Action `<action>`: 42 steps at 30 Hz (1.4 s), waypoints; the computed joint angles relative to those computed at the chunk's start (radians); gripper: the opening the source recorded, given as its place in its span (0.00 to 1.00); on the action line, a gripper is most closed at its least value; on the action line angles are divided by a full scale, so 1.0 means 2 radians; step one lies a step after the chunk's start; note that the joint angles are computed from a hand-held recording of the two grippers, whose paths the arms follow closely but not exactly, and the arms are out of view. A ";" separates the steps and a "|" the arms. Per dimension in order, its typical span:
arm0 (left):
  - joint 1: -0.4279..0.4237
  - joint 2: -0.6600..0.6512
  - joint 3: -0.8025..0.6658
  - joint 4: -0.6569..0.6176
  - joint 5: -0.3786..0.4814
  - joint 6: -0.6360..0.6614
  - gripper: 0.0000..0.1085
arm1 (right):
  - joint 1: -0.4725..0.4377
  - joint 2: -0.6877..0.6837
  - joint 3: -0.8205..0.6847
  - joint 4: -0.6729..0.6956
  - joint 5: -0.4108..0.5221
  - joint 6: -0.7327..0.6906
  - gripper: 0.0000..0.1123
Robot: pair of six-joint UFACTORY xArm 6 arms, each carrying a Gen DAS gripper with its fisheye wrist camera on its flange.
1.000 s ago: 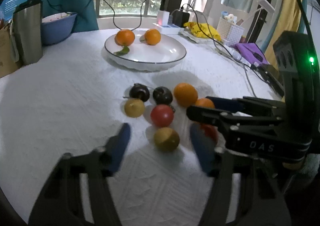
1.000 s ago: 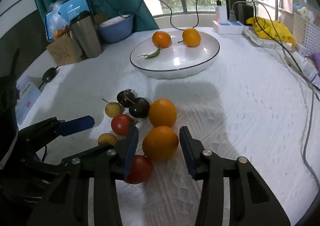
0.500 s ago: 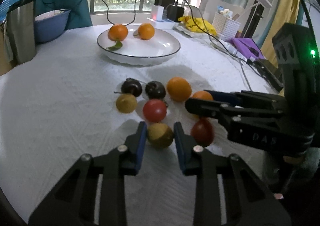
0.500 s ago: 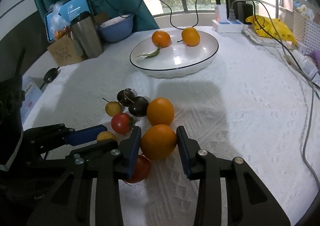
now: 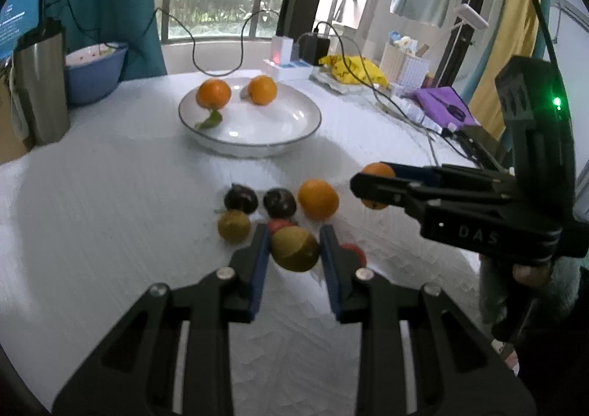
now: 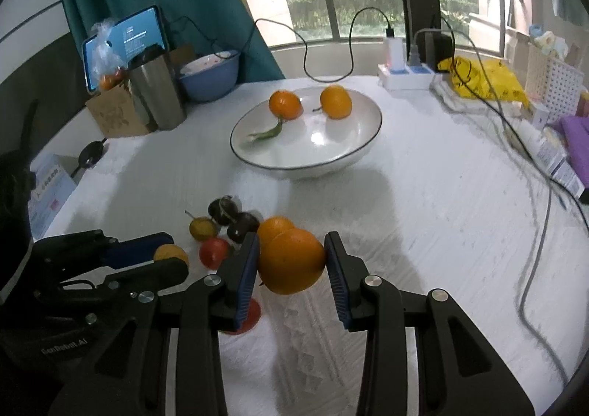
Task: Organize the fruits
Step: 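Lower both held fruits onto the white plate and open both grippers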
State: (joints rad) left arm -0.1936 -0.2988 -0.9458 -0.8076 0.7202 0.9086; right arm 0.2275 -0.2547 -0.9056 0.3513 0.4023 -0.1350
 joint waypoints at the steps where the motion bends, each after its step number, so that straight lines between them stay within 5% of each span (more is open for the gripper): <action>1: 0.000 0.001 -0.003 -0.001 -0.001 0.002 0.27 | -0.001 0.001 -0.001 -0.002 -0.001 0.000 0.34; 21: -0.007 0.089 -0.110 -0.005 -0.011 0.026 0.27 | -0.027 0.048 -0.064 -0.031 -0.008 0.003 0.34; 42: 0.000 0.255 -0.290 0.031 -0.001 -0.017 0.27 | -0.039 0.169 -0.199 -0.059 0.013 0.002 0.34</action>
